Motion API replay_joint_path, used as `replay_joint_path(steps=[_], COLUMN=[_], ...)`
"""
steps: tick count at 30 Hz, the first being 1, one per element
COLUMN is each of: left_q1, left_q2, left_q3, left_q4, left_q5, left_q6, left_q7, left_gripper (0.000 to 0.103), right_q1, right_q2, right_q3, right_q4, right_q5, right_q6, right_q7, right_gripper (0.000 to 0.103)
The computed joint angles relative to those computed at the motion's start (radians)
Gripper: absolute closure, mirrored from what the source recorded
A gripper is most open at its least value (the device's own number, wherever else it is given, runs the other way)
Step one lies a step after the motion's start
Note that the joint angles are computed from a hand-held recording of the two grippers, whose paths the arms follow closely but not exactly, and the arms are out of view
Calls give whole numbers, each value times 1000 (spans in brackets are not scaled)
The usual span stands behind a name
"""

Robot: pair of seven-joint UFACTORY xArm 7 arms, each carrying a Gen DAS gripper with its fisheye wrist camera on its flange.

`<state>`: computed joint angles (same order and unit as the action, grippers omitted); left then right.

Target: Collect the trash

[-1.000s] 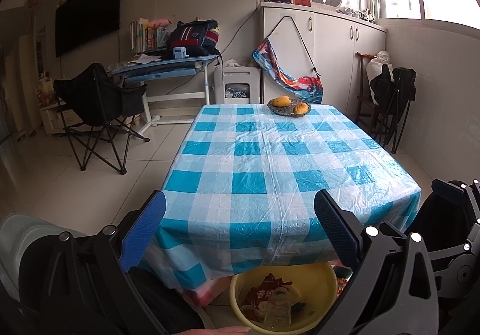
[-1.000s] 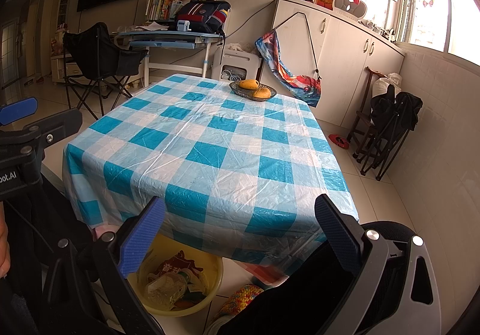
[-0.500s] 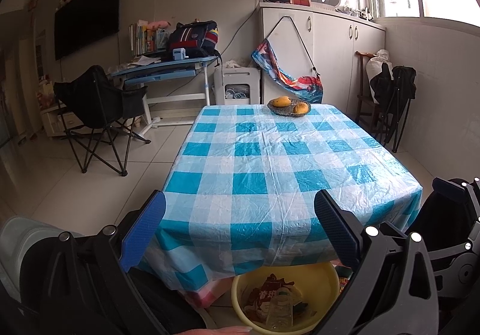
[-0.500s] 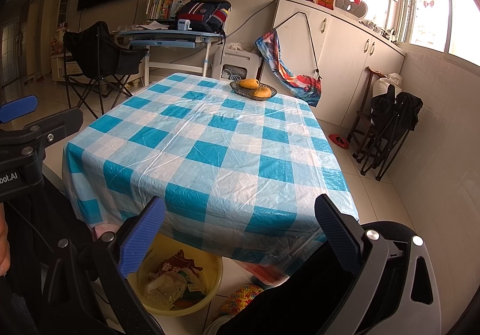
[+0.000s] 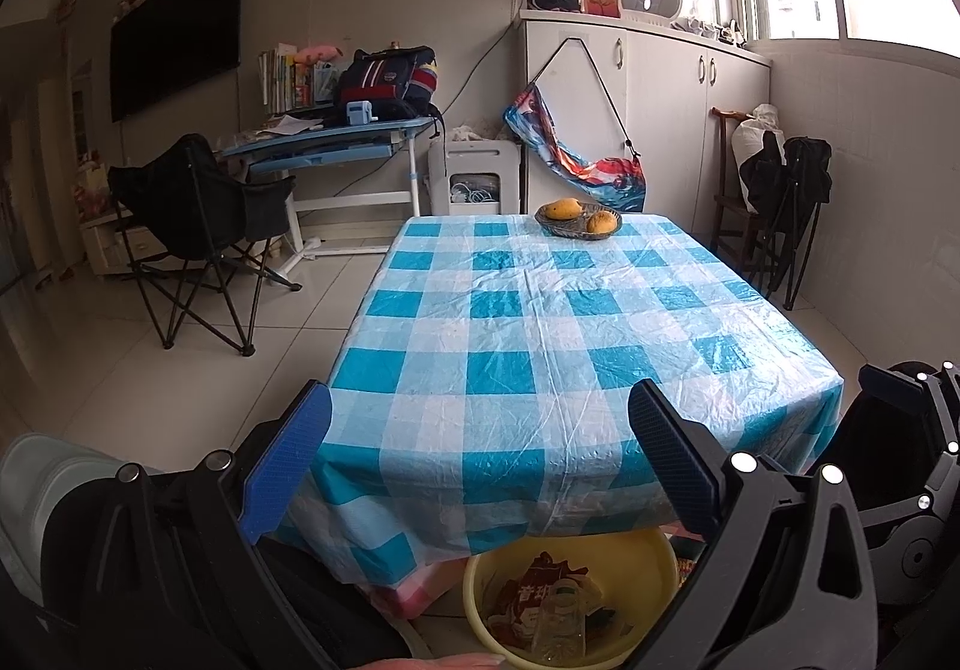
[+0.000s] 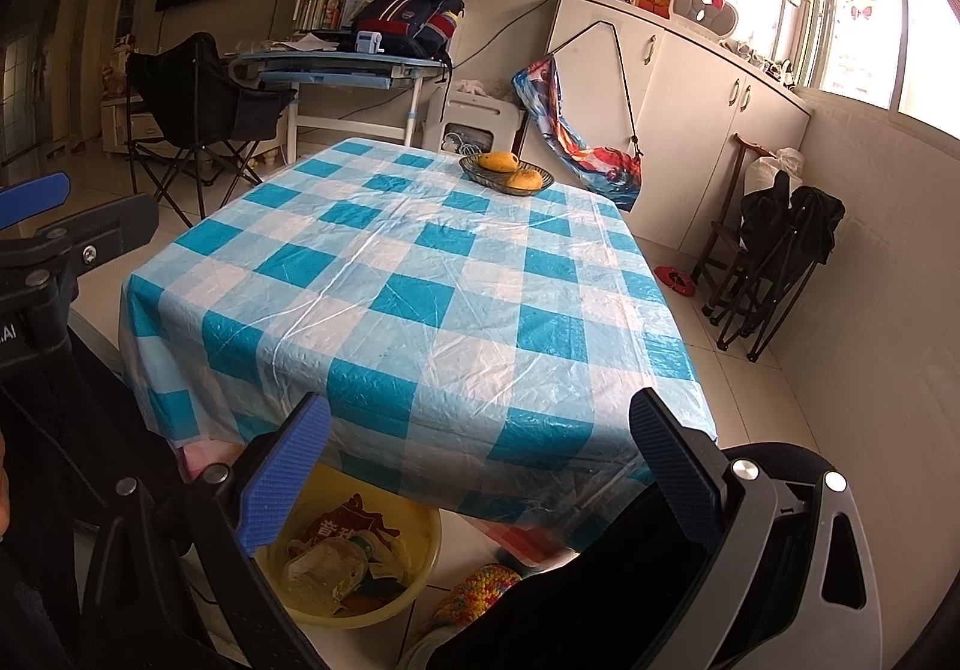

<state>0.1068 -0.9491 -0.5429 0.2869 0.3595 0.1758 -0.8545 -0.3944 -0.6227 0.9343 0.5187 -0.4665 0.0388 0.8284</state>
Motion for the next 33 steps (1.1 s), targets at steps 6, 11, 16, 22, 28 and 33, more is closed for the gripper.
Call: replay_joint_path(steps=[6,11,16,22,28,33], left_q1=[-2,-6,-9,-8,-8,-8], left_q2=[0,-2,1,2,2,2], left_q3=[4,-3,-3,-3,-3,-3], left_q4=[2,6,9,10,10,10], left_q5=[4,9,10,13,13,14], left_q6=[2,10,12,12,12,12], left_q7=[6,10,9,8,7,7], left_gripper=[7,7,7,7,7,7], right_q1=[21,41,39,35,47,38], right_q2=[-4,-4,-2,1,-1,3], right_q3=[-25,-50,-47,-42,-57,-48], right_q4=[-10,-17,-13,-8,-14,-6], right_q5=[-3,-4,-10,-15,-18,-21], right_q6=[6,9,12,14,15,16], right_q7=[-9,-15,-10,-5,-8,-3], right_gripper=[8,8,8,8,8,8])
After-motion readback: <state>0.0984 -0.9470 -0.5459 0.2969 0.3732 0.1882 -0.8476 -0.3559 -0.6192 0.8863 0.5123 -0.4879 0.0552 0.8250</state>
